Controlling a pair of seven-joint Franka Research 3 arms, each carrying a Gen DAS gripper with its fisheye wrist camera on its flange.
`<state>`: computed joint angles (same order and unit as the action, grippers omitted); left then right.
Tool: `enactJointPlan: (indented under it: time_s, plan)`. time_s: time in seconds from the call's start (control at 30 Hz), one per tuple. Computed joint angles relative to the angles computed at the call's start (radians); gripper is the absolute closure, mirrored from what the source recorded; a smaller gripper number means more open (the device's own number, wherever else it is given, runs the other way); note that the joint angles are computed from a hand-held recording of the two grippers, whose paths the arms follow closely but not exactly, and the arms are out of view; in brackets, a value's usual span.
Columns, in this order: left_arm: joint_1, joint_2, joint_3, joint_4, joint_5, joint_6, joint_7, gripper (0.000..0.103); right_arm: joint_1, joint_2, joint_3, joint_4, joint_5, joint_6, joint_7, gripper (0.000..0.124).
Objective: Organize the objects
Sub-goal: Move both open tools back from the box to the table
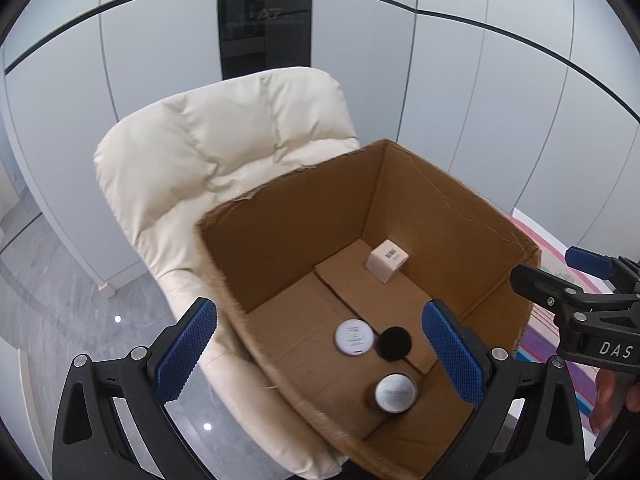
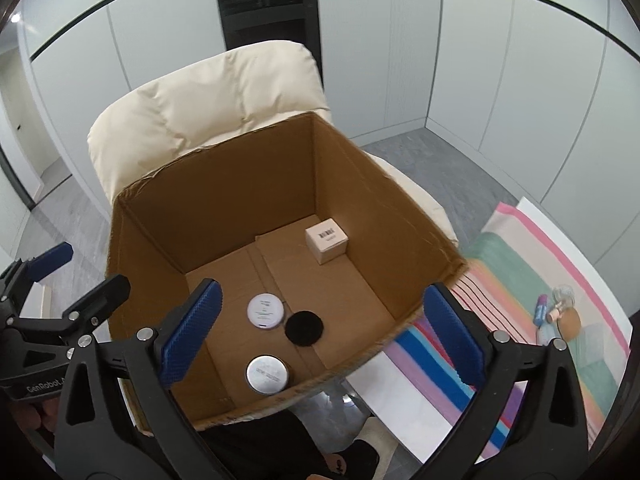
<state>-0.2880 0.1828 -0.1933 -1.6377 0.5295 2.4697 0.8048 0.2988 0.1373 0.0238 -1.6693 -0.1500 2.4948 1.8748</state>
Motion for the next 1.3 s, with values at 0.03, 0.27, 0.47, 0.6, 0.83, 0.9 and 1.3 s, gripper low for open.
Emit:
enactJointPlan:
  time_s: [0.03, 0.27, 0.47, 0.6, 0.83, 0.9, 1.3]
  plan:
    - [-0.003, 0.01, -0.003, 0.011, -0.003, -0.004, 0.004, 0.0, -0.002, -0.005, -0.002, -0.007, -0.001, 0.003, 0.002, 0.021]
    - [-0.036, 0.072, -0.008, 0.094, -0.009, -0.016, 0.023, 0.0, -0.033, -0.051, -0.013, -0.066, -0.012, 0.016, 0.016, 0.021]
    - [-0.062, 0.113, -0.007, 0.153, -0.034, -0.025, 0.034, 0.0, -0.063, -0.086, -0.015, -0.111, -0.033, 0.02, 0.041, 0.021]
    - [-0.079, 0.144, -0.006, 0.197, -0.041, -0.035, 0.044, 0.0, -0.086, -0.106, -0.014, -0.135, -0.003, 0.027, 0.022, 0.021]
    - [-0.113, 0.202, -0.002, 0.279, -0.056, -0.061, 0.065, 0.0, -0.114, -0.137, -0.014, -0.173, -0.037, 0.017, 0.041, 0.021]
    - [-0.126, 0.224, -0.002, 0.308, -0.058, -0.074, 0.075, 0.0, -0.123, -0.151, -0.015, -0.189, -0.055, 0.02, 0.054, 0.021]
    - [-0.21, 0.353, 0.002, 0.499, -0.081, -0.126, 0.146, 0.0, -0.194, -0.232, -0.02, -0.286, -0.048, 0.029, 0.055, 0.021]
